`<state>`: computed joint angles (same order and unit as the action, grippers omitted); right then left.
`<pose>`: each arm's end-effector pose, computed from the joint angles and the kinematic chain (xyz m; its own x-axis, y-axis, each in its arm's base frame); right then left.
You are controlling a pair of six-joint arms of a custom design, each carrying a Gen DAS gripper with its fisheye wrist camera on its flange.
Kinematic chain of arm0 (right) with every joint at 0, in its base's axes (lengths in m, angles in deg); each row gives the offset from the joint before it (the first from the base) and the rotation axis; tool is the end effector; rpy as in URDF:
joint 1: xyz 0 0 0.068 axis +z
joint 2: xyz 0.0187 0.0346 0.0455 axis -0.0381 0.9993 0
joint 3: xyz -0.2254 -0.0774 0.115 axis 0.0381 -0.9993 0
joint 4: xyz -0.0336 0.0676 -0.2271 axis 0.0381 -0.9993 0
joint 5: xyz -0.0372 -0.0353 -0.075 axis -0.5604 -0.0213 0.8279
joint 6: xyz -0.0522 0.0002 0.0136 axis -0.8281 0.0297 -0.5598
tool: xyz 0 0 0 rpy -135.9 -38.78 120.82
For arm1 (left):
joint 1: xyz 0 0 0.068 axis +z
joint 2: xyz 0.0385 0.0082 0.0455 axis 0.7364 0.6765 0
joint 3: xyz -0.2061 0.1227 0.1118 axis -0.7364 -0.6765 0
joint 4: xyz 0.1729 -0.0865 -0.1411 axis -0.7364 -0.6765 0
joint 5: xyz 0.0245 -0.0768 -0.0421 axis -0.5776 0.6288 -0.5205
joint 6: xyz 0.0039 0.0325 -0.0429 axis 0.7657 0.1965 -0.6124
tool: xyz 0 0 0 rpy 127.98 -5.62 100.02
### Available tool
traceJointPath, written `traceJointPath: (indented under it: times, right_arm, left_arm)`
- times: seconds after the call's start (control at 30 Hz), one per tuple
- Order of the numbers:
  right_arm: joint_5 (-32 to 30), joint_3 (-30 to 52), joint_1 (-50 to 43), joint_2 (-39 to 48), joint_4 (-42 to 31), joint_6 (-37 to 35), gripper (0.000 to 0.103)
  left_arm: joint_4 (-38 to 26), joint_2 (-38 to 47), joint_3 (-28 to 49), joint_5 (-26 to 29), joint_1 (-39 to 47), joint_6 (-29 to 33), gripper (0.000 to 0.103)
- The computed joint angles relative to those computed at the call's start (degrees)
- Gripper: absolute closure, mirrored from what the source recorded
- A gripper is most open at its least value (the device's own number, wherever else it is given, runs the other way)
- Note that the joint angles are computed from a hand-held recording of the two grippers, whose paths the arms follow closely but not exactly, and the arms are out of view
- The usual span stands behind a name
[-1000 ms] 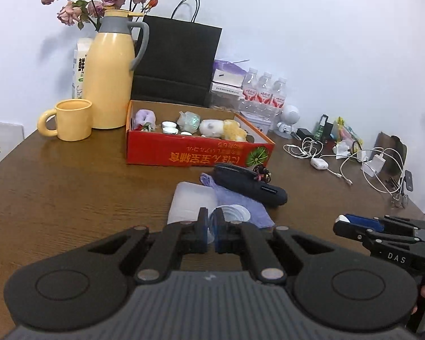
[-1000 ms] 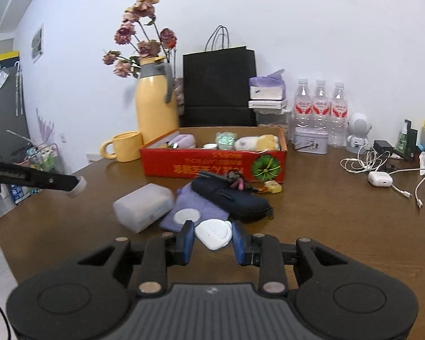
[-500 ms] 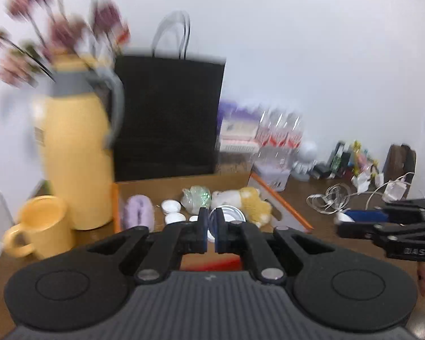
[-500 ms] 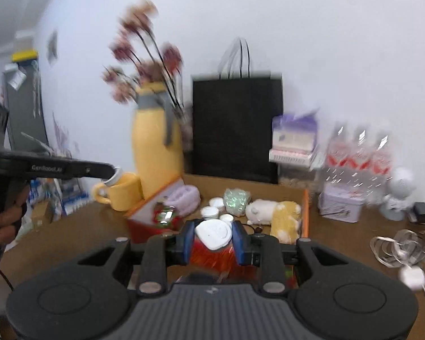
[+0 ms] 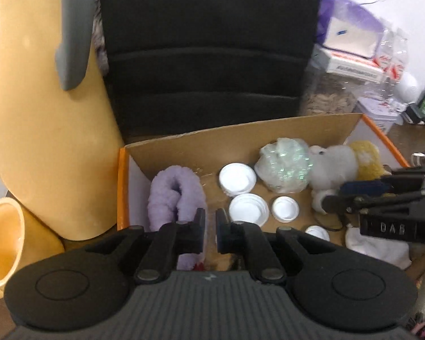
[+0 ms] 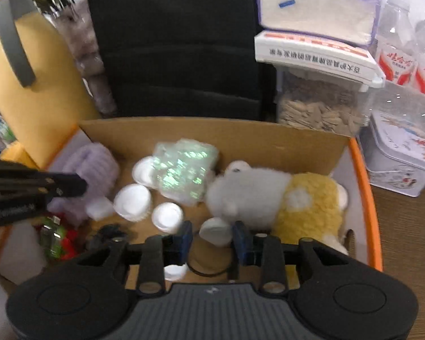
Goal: Organize objects
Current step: 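Drop both white lids into the box, opening both tools above it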
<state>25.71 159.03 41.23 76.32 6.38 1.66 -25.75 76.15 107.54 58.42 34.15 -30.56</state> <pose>0.2690 0.2361 0.2134 -0.7736 0.1684 -0.6110 0.0852 0.9829 0.1630 0.3548 -0.0927 0.2503 -0.6286 0.4517 -0.6331 0.5861 0.8102 -0.0038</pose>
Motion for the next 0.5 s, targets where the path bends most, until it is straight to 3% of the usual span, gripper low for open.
traceJointPath:
  times: [0.17,0.3,0.37,0.43,0.47,0.5]
  right_arm:
    - [5.3,-2.4,3.3,-5.8,-2.0,2.0,0.067]
    - [10.8,-3.1,10.0,-11.0,-7.3,4.7,0.067]
    - [15.6,-3.0,16.0,-13.5,-11.3,8.2,0.065]
    - [22.3,-3.9,24.4,-15.8,-15.6,15.3,0.054]
    - [27.0,-3.8,30.0,-16.0,-19.0,21.0,0.046]
    - [31.2,-3.0,35.1,-15.0,-23.6,27.8,0.044]
  left_arm:
    - [0.8,-8.6,-4.3,3.2,2.0,0.3,0.092]
    - [0.5,-21.9,-12.2,9.4,5.8,1.8,0.064]
    - [-0.9,-30.4,-17.4,14.5,9.4,4.1,0.061]
    - [-5.2,-39.4,-22.4,22.2,16.0,7.2,0.046]
    - [-8.6,-44.1,-25.0,27.1,21.1,9.6,0.031]
    - [-13.6,-48.6,-27.5,33.7,28.3,14.2,0.023]
